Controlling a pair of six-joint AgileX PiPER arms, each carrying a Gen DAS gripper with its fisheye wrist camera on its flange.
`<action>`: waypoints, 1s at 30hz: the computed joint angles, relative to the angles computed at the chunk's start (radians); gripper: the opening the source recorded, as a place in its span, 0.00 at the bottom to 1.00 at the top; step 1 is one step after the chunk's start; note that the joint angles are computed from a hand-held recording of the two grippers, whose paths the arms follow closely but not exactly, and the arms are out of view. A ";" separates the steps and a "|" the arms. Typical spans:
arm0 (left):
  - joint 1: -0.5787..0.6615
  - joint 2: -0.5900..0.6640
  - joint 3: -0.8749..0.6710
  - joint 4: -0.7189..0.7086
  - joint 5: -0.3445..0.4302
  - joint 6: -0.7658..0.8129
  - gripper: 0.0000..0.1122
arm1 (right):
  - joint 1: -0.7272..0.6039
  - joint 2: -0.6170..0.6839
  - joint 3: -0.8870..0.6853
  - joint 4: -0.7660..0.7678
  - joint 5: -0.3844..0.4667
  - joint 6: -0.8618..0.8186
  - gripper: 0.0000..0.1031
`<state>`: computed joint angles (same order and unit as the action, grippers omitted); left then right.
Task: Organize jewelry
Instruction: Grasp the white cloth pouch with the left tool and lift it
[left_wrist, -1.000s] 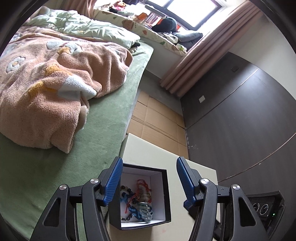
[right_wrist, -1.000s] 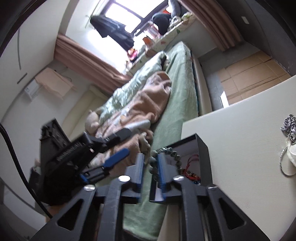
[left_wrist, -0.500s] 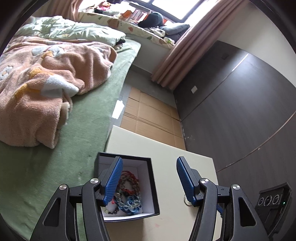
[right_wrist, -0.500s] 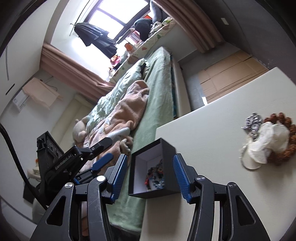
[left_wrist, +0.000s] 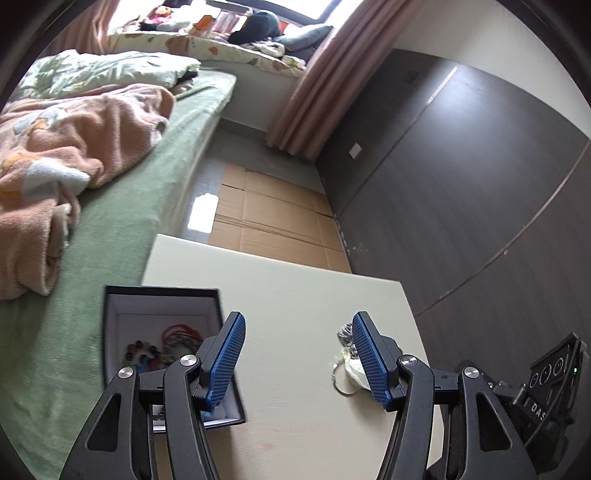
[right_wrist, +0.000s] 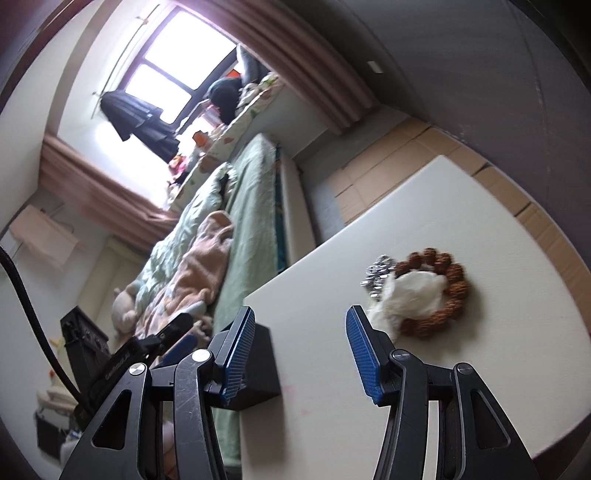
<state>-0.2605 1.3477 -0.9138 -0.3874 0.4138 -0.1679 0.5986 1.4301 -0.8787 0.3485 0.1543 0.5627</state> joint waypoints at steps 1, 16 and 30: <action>-0.019 0.012 -0.008 0.013 -0.003 -0.010 0.55 | -0.013 -0.007 0.008 -0.018 0.012 0.025 0.51; -0.235 0.260 -0.170 0.129 -0.018 -0.113 0.55 | -0.164 -0.018 0.043 -0.104 0.186 0.176 0.51; -0.337 0.471 -0.319 0.320 0.016 -0.255 0.52 | -0.252 0.057 0.001 0.014 0.270 0.054 0.51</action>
<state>-0.5972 1.8184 -1.2327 -0.0673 0.4299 -0.4228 0.3466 1.4870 -0.8781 0.3625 0.4242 0.6169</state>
